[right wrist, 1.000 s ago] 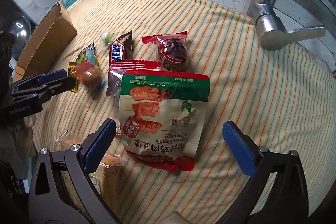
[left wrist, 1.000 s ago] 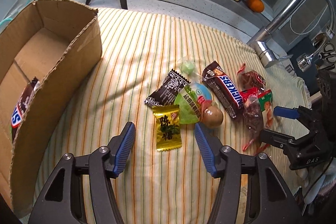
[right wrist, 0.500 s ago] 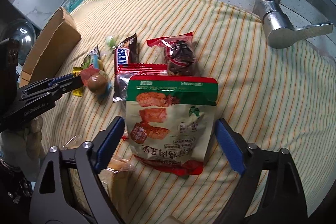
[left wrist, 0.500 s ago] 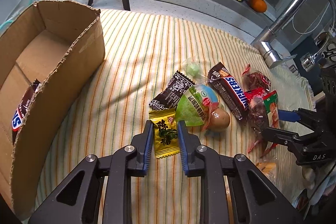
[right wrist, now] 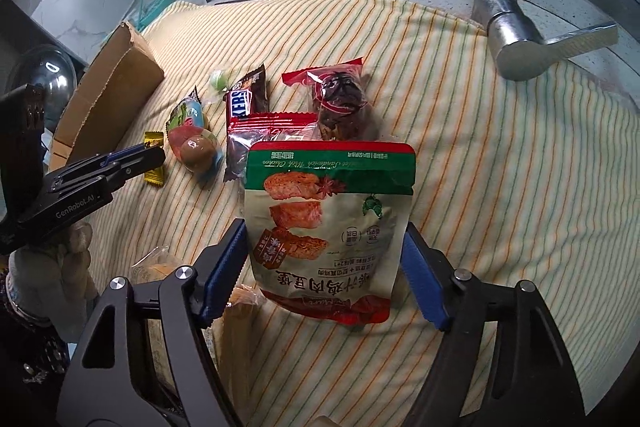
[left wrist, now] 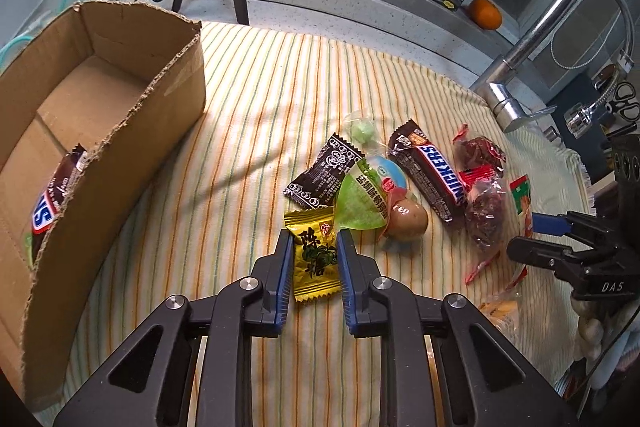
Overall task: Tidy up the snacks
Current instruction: 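Carry both snacks over the box and open both grippers to release them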
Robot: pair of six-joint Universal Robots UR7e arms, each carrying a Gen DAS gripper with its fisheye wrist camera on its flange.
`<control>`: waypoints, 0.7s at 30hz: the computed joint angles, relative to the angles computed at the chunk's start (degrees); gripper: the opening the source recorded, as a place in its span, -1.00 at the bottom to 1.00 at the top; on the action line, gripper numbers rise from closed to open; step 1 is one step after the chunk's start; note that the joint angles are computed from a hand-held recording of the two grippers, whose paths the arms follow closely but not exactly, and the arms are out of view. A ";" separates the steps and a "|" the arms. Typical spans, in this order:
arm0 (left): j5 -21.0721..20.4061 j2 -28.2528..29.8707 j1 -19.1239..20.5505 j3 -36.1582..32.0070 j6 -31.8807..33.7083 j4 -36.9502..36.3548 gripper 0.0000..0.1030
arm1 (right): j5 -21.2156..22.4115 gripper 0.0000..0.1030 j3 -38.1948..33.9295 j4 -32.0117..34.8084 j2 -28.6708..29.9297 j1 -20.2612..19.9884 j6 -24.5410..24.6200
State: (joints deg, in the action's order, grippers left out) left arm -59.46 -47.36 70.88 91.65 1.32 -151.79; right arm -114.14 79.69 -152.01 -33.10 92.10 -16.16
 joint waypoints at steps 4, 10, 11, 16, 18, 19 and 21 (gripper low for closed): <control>-0.20 -0.89 -0.40 0.75 -0.02 -0.55 -0.62 | 0.02 0.50 0.89 -1.41 -1.04 0.44 0.03; -0.81 -2.32 -0.98 1.52 0.27 -1.77 -0.62 | 0.46 0.49 1.19 -2.98 -2.07 1.78 -0.93; -0.82 -2.54 -1.07 1.68 0.40 -2.14 -0.62 | 0.64 0.49 1.12 -3.05 -2.16 1.97 -1.06; -0.67 -3.99 -1.51 2.45 0.81 -3.92 -0.62 | 1.57 0.49 0.13 -3.44 -1.94 3.35 -1.63; -0.57 -4.73 -1.49 2.91 1.09 -4.59 -0.62 | 2.02 0.49 -0.71 -3.40 -1.47 4.08 -2.15; -0.48 -5.18 -1.49 3.08 1.23 -4.89 -0.62 | 2.21 0.49 -1.19 -3.25 -1.20 4.40 -2.36; -0.29 -5.93 -1.43 3.37 1.58 -5.50 -0.63 | 2.76 0.49 -2.51 -2.82 -0.35 5.27 -2.87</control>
